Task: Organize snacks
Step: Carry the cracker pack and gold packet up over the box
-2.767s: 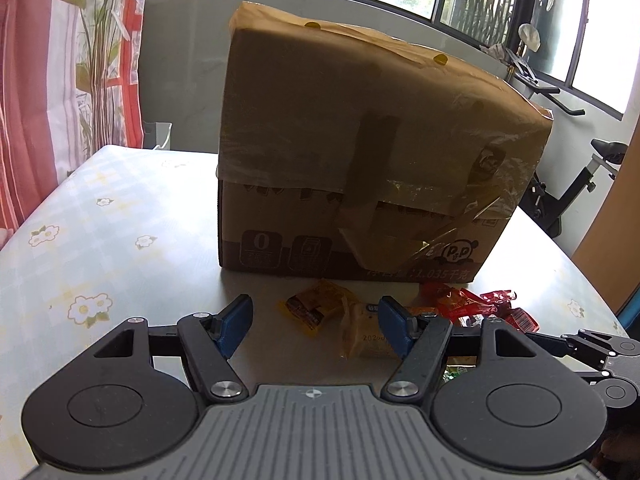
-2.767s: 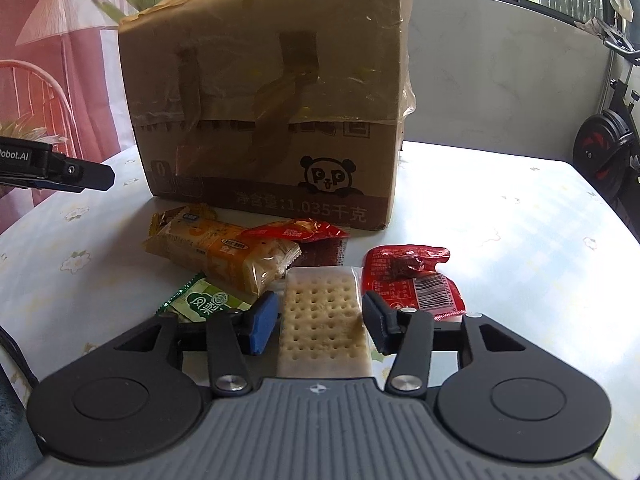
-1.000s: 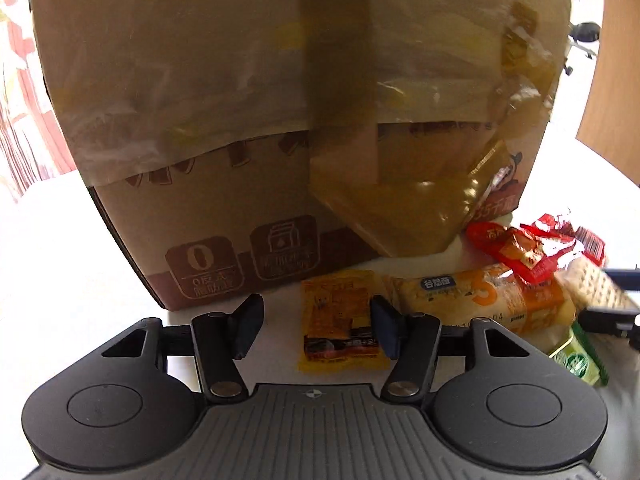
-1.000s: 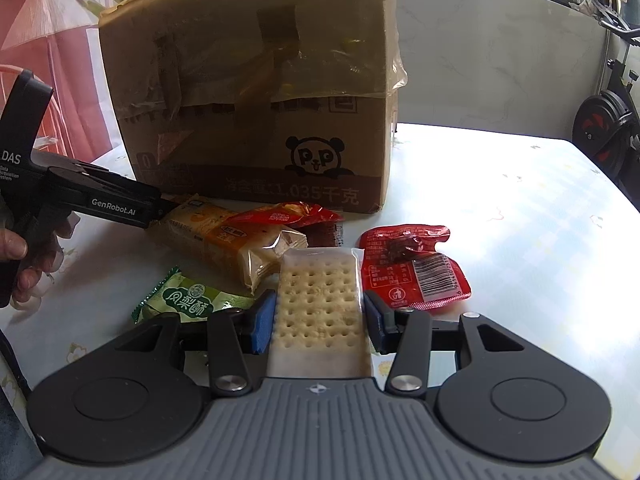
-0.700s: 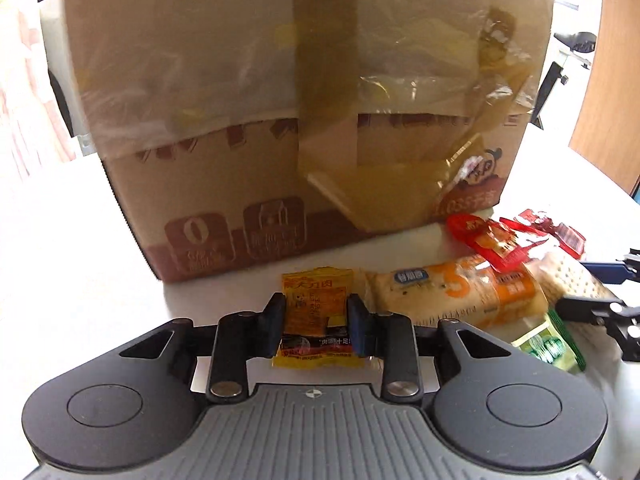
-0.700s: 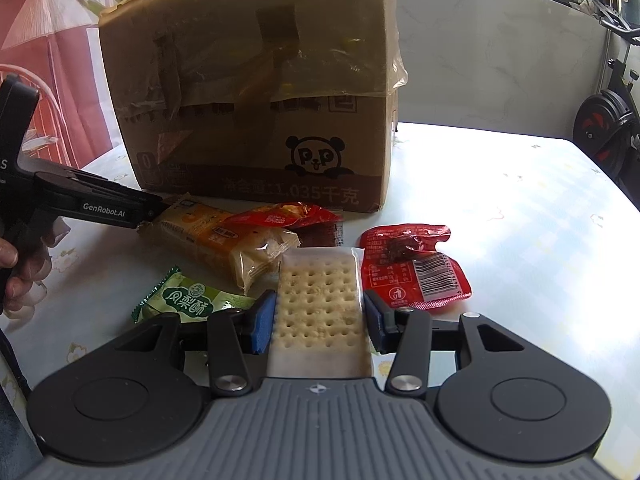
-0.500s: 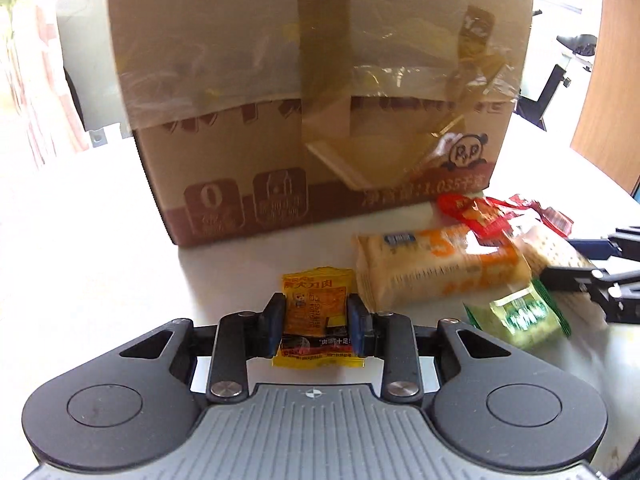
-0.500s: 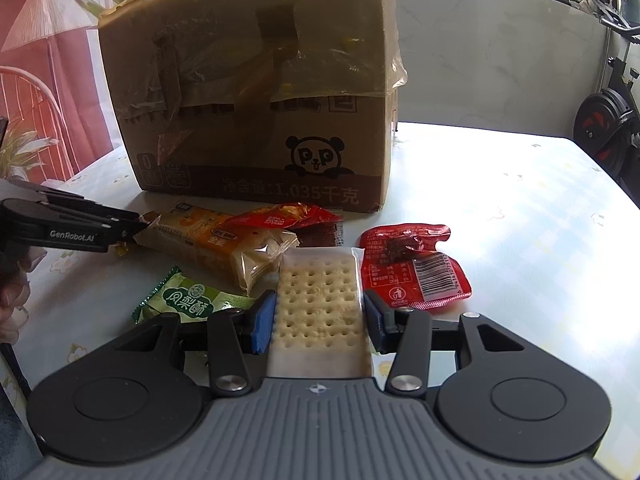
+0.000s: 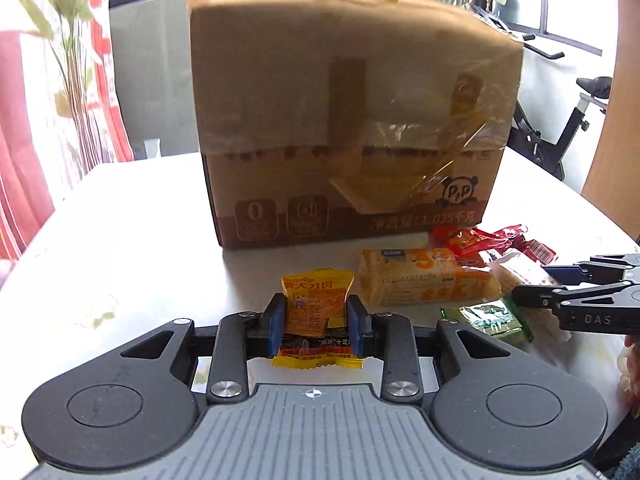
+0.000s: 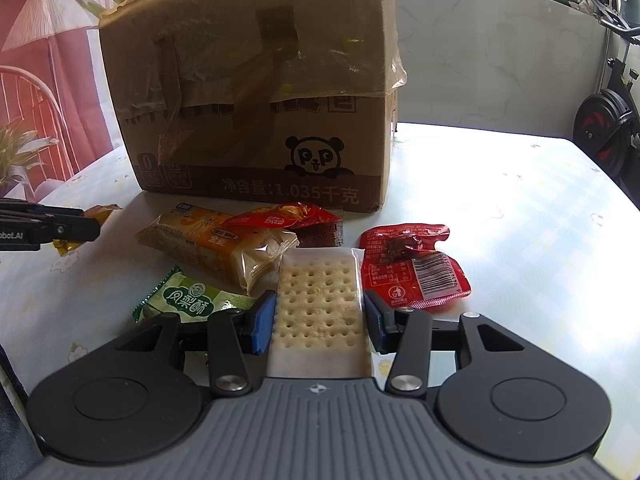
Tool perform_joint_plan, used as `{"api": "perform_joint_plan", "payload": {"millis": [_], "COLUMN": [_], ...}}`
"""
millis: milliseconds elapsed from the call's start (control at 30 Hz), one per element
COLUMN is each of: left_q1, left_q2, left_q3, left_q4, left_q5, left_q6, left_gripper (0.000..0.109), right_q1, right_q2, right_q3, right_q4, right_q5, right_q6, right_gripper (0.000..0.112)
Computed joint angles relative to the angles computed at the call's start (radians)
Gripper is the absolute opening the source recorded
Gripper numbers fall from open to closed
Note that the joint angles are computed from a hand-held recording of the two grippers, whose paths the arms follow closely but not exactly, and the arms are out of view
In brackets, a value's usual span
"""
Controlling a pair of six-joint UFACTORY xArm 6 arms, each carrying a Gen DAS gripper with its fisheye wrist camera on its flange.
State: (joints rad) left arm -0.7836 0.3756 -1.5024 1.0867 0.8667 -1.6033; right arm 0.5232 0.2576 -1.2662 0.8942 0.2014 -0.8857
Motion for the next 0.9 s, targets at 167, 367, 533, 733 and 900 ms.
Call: {"api": "perform_joint_plan", "payload": {"millis": [167,367,533,733,900], "left_q1": [-0.025,-0.040,-0.055,-0.059,-0.055], "left_q2": [-0.002,-0.011,-0.012,-0.008,-0.007], "left_q3": [-0.018,-0.027,-0.047,-0.081,-0.113], "left_q4": [0.038,0.086,0.138,0.176,0.221], "left_q5": [0.045,0.075,0.107,0.117,0.119], "left_q6": [-0.020,-0.046,-0.051,-0.050,-0.045], "left_gripper": [0.034,0.034,0.034,0.034,0.034], "right_q1": [0.000,0.006,0.012,0.022,0.027], "right_q2": [0.001,-0.018,-0.042,-0.071,-0.089], "right_q3": [0.000,0.014,0.003,-0.028,-0.065], "right_q4": [0.005,0.092,0.222,0.397,0.508], "right_q5": [-0.003,-0.039,-0.051,-0.050,-0.044], "right_q6": [-0.005,-0.070,-0.187,-0.364,-0.467], "right_gripper": [0.049,0.048,0.048,0.048,0.048]}}
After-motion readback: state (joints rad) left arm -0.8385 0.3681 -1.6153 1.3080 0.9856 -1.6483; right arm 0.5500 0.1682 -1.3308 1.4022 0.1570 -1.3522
